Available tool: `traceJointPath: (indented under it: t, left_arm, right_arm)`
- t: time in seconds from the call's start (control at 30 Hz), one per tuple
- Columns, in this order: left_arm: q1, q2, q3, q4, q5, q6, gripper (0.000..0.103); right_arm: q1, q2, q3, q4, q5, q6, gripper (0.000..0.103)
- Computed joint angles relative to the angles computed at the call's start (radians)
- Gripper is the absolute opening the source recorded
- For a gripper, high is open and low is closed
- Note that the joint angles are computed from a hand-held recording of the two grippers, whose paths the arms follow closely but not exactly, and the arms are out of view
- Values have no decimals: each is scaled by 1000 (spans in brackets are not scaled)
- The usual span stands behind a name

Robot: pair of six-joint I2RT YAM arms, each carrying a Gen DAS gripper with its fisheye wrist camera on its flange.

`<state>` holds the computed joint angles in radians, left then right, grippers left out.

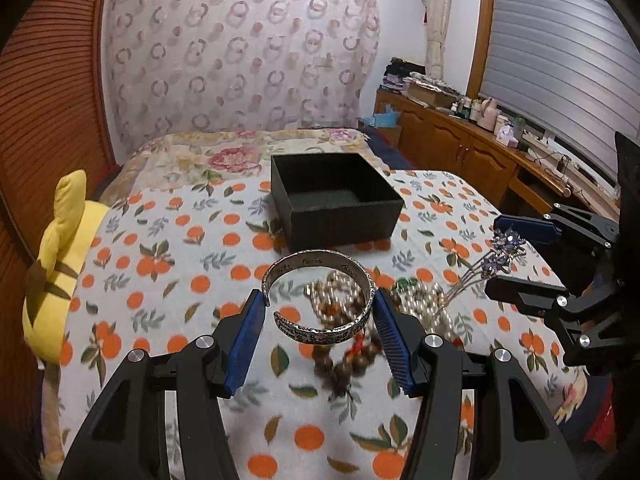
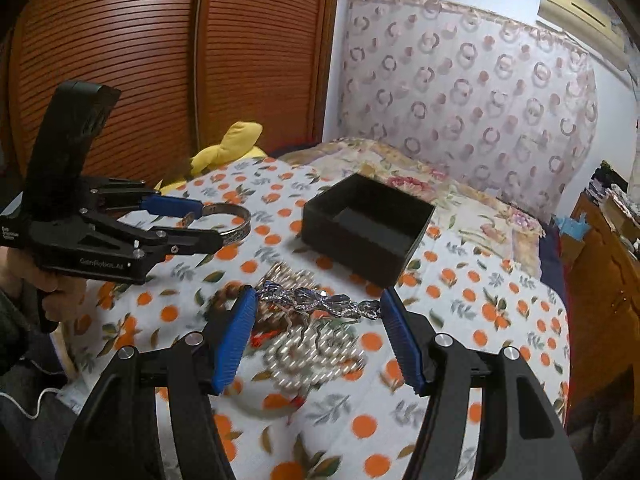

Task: Organize jewelry
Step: 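Carry bangle and comb into the black box and open both tools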

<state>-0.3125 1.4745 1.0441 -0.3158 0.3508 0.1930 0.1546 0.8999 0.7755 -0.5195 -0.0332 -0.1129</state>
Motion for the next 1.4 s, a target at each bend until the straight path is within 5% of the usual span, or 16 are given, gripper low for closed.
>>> traceJointPath:
  t: [0.73,1.2,1.33,1.4]
  left_arm:
    - [-38,423,557,-108,-64,-58,53]
    - [-65,582,778,-193,-79,-65,53]
    - [-76,623,841,-226,-76,-66,53]
    - [-82,633,854,-231,-75,-63,53]
  right_arm:
    - [-225,694,380,367,-152,-72,66]
    - [-231,737,362,306,-195,-122,67]
    - [-248,713,369,277,-238,-93,84]
    - [-255,688,358,266,-241,-98,84]
